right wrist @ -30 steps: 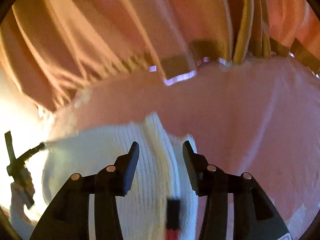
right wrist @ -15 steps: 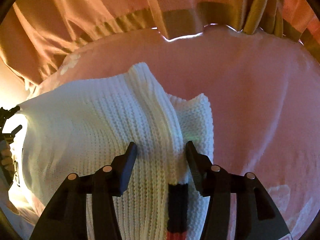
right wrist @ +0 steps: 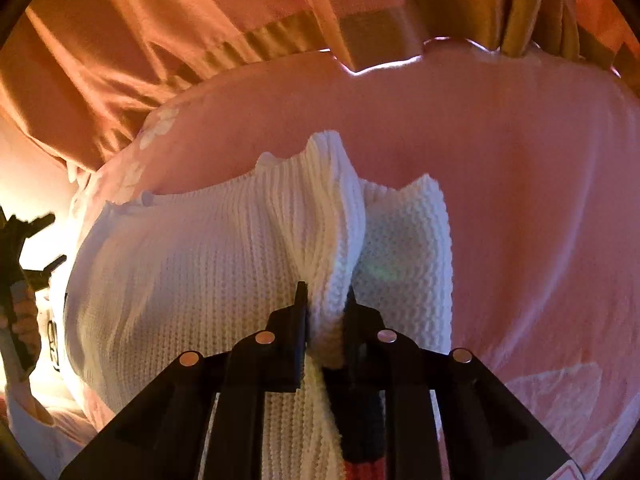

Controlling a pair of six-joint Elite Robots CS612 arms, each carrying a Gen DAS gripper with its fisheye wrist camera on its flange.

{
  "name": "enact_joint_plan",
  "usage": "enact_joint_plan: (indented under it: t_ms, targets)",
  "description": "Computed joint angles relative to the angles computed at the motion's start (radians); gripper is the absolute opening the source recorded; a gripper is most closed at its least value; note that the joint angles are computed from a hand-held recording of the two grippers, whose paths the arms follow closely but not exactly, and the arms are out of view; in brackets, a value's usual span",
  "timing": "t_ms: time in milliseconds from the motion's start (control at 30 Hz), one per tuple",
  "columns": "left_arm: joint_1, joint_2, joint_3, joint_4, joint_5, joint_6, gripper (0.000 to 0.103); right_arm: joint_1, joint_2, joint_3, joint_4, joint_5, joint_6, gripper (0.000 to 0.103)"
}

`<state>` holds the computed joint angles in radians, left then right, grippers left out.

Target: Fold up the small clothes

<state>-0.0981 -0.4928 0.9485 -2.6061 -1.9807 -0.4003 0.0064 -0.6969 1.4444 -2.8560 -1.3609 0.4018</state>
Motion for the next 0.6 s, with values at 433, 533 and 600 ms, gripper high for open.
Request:
enact_joint_plan:
  t_ms: [433, 533, 600]
  targets:
    - [-0.009, -0.091, 0.144, 0.133, 0.032, 0.297, 0.009, 0.005, -0.067, 0.096, -0.122, 0.005, -0.034, 0.011]
    - [0.0, -0.123, 0.191, 0.056, 0.028, 0.284, 0.009, 0.008, -0.1, 0.135, -0.163, -0.055, -0.071, 0.011]
    - [-0.003, -0.117, 0.177, 0.108, 0.081, 0.285, 0.009, 0.003, -0.077, 0.109, -0.034, -0.056, -0.055, 0.012]
